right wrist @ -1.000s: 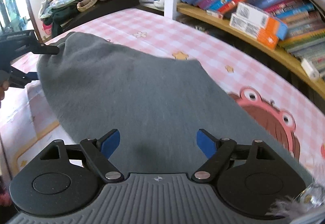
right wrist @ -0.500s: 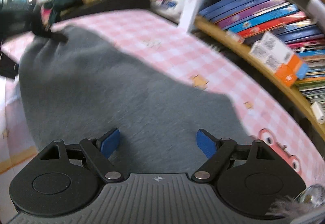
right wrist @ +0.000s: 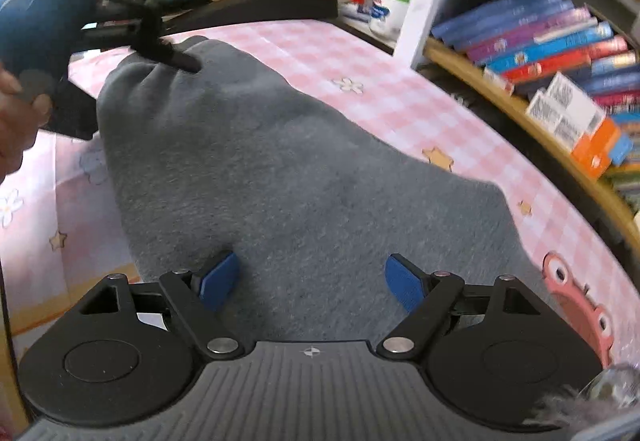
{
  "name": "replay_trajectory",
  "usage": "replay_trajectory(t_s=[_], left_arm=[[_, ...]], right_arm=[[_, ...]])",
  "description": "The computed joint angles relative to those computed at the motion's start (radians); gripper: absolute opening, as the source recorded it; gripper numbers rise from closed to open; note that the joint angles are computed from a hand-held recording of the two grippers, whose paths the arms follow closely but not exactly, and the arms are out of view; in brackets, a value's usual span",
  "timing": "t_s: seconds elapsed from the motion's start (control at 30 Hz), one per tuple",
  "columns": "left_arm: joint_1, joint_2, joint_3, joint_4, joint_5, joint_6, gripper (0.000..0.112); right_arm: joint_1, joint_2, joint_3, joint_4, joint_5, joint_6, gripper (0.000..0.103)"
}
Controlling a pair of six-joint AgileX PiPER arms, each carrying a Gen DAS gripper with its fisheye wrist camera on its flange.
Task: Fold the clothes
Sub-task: 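Grasp the waistband end of the sweatpants with the left gripper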
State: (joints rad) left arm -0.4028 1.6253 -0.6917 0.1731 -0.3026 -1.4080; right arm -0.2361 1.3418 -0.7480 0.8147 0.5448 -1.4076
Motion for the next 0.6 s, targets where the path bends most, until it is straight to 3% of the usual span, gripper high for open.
replay_trajectory(t_s=[0.13,0.3,0.43,0.6], left_arm=[[0.02,0.009,0.01,0.071,-0.025,-0.096,0.017],[-0.002,-0.053,0.014,0.057,-0.077,0.021,0.013],[-0.033,-0.111,-0.025,0.135,-0.071,0.119,0.012],[-0.102,-0.155,-0.122,0.291,0.044,0.177,0.012]], right_arm=[[0.015,-0.02,0.03,0.019,-0.037,-0.02,0.081],[0.001,-0.012,0.01,0.007,-0.012,0.008,0.081],[-0.063,-0.016,-0.022,0.046,0.068,0.005,0.083],[-0.234,-0.039,-0.074,0.122,0.218,-0.003,0.085]])
